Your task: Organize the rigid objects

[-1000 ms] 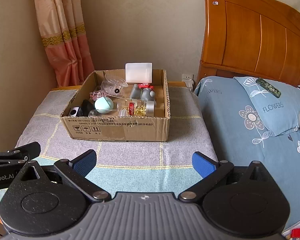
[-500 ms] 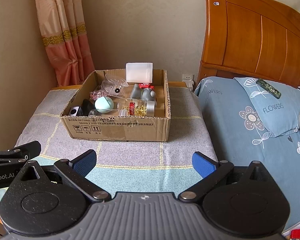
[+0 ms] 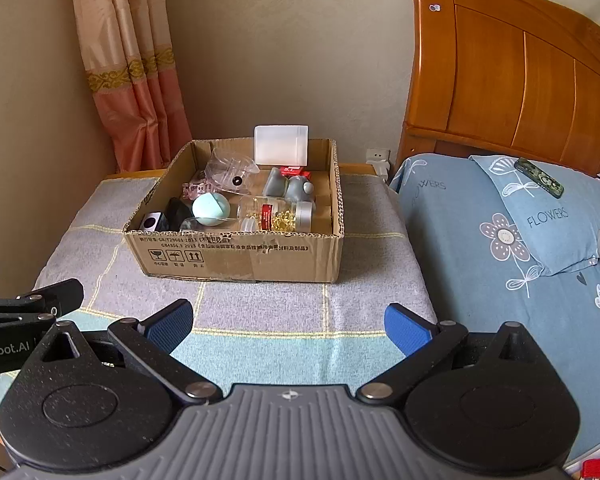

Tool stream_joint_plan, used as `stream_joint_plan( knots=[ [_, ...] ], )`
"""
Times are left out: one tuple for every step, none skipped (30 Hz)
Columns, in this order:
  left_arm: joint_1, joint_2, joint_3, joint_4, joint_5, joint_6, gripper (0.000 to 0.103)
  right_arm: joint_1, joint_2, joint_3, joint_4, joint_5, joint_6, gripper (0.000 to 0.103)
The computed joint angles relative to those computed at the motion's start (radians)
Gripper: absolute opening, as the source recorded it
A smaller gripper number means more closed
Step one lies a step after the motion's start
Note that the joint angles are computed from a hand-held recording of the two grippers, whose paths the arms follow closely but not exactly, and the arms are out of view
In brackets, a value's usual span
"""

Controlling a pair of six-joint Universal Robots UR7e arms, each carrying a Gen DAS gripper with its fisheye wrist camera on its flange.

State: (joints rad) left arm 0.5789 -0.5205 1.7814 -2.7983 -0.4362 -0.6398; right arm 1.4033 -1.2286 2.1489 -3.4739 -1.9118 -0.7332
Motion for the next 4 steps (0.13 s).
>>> stream_joint_plan(
  knots=[
    [0.0, 0.0, 0.0, 0.0, 0.0, 0.0, 0.1, 0.0, 0.0, 0.0, 0.0, 0.0, 0.0, 0.103],
    [0.0, 0.0, -0.001, 0.004, 0.001, -0.002, 0.1, 0.0, 0.0, 0.0, 0.0, 0.0, 0.0, 0.103],
    [-0.001, 0.0, -0.001, 0.007, 0.001, -0.004, 0.1, -0.001, 0.0, 0.001, -0.001, 0.001, 0.0, 0.103],
    [-0.001, 0.0, -0.002, 0.009, 0.001, -0.006, 0.1, -0.001, 0.0, 0.0, -0.001, 0.002, 0.001, 0.103]
  ],
)
